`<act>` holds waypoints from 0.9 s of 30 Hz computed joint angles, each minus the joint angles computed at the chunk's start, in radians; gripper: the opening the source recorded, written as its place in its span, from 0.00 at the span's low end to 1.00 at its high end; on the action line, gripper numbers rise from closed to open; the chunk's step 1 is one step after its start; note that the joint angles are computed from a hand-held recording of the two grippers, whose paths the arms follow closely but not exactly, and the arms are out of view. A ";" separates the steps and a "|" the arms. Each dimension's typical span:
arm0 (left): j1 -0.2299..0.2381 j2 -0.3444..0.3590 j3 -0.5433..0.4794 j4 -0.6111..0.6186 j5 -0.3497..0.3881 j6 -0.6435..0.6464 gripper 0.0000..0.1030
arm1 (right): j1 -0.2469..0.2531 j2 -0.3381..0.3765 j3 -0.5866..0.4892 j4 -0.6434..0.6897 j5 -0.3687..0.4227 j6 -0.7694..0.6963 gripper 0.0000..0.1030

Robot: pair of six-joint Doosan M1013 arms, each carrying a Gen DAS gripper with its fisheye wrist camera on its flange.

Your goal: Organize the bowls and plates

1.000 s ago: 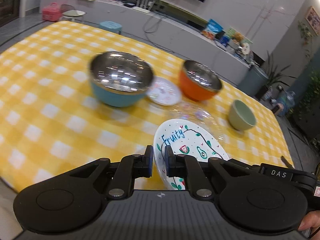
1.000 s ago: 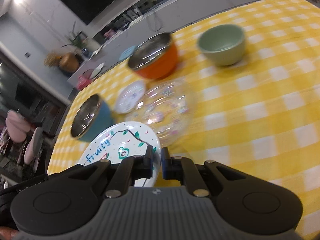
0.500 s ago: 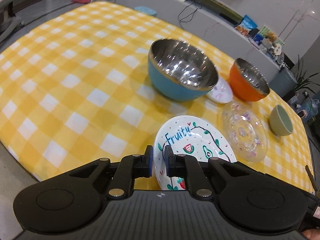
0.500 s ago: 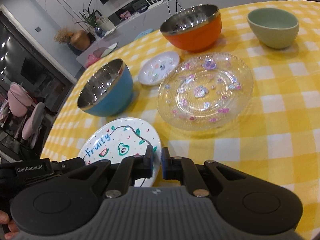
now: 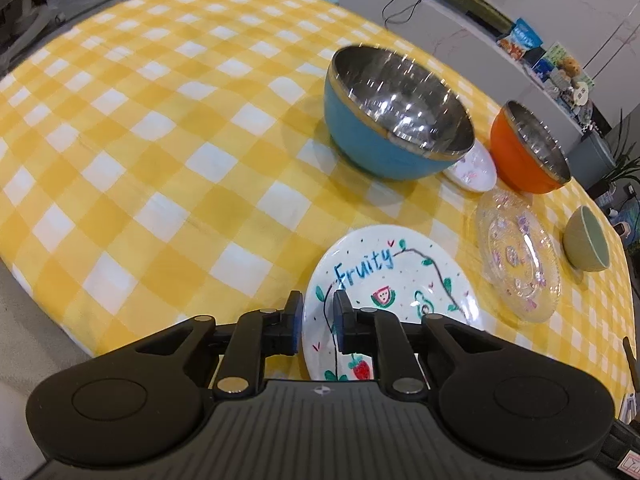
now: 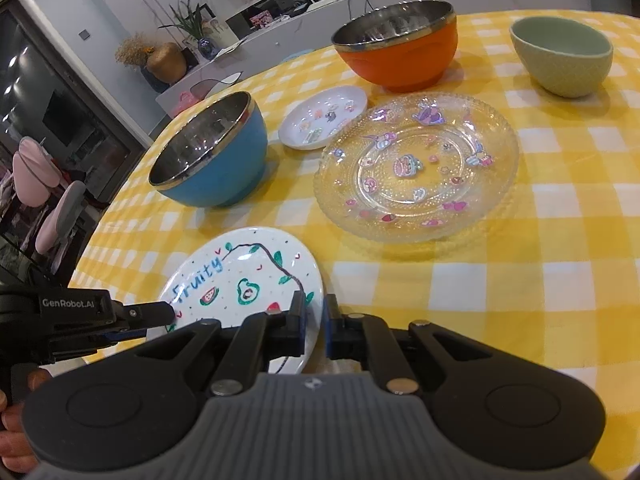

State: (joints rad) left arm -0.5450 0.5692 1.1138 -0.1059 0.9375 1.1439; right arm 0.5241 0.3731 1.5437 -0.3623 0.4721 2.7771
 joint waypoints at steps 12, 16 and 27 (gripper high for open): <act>0.003 -0.029 0.044 0.000 -0.073 -0.051 0.25 | 0.014 -0.029 0.033 -0.121 -0.027 0.039 0.23; 0.002 -0.053 0.078 -0.037 -0.161 0.001 0.25 | 0.024 -0.056 0.054 -0.270 -0.018 0.154 0.29; -0.052 -0.044 0.044 -0.126 -0.268 0.200 0.33 | -0.002 -0.103 0.102 -0.464 0.033 0.471 0.39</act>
State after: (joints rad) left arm -0.5973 0.5254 1.1579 -0.2314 0.6693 1.3439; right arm 0.5219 0.2696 1.6454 -0.8266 0.5048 3.2484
